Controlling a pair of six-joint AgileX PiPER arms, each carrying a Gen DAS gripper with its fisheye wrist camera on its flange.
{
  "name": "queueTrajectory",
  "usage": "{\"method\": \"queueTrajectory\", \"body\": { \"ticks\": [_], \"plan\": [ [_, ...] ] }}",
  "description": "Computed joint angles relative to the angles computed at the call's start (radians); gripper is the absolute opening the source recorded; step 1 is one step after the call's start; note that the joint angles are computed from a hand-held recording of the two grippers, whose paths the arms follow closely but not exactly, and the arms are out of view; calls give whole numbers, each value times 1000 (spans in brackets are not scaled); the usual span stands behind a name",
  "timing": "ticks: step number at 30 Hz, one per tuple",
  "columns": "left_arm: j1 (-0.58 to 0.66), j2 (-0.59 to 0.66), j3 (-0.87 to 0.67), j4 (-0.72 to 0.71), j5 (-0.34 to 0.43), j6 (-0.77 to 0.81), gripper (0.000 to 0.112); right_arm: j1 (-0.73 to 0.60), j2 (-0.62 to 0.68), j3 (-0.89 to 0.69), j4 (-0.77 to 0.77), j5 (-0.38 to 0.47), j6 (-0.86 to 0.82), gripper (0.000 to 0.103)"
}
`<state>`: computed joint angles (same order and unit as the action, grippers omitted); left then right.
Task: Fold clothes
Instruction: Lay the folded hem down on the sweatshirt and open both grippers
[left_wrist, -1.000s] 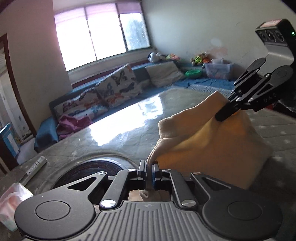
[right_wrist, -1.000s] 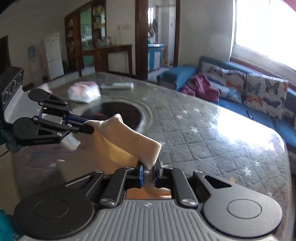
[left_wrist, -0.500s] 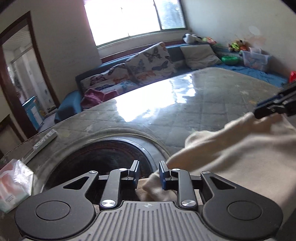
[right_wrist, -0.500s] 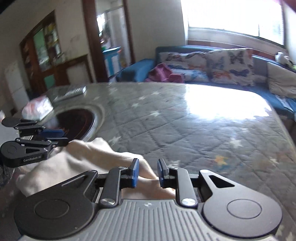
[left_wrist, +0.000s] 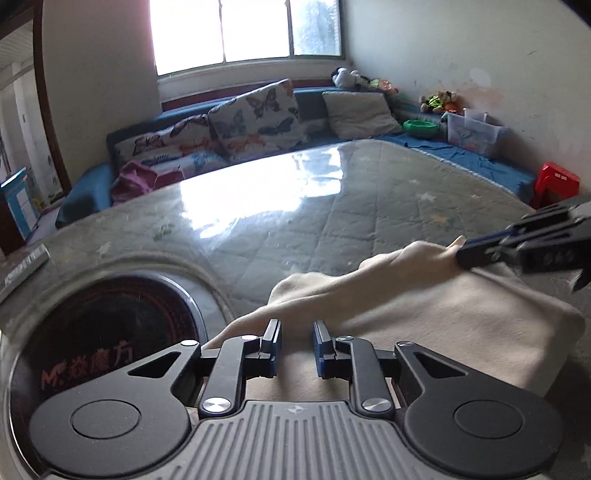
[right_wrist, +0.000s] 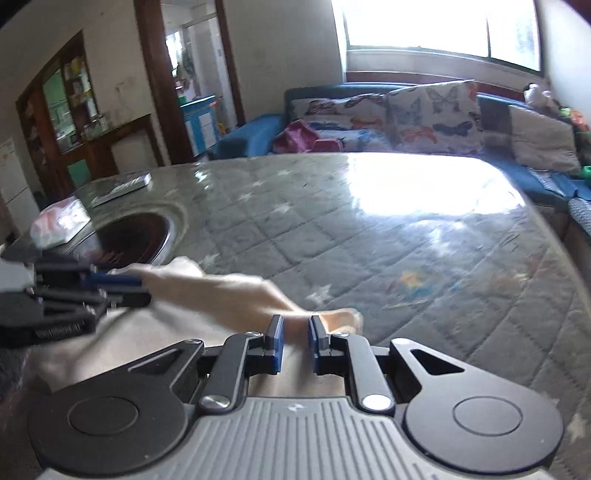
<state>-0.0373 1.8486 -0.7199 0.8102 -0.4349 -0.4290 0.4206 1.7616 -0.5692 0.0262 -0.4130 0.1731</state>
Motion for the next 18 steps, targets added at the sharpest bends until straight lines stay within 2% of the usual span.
{"method": "queueTrajectory", "body": {
  "ticks": [3,6,9,11,14,18],
  "plan": [
    [16,-3,-3,65,-12,-83,20,4,-24,-6,-57,9,46,13],
    [17,-6,-9,88,-16,-130,20,7,15,-78,-198,66,153,13],
    [8,4,-27,62,1,-125,22,29,89,-153,-127,113,80,13],
    [17,5,-37,91,2,-162,22,30,98,-162,-125,105,97,13],
    [24,-1,-40,123,-12,-196,22,52,88,-168,-27,94,15,13],
    [-9,19,-60,84,4,-175,22,70,122,-225,-55,124,25,15]
  ]
}}
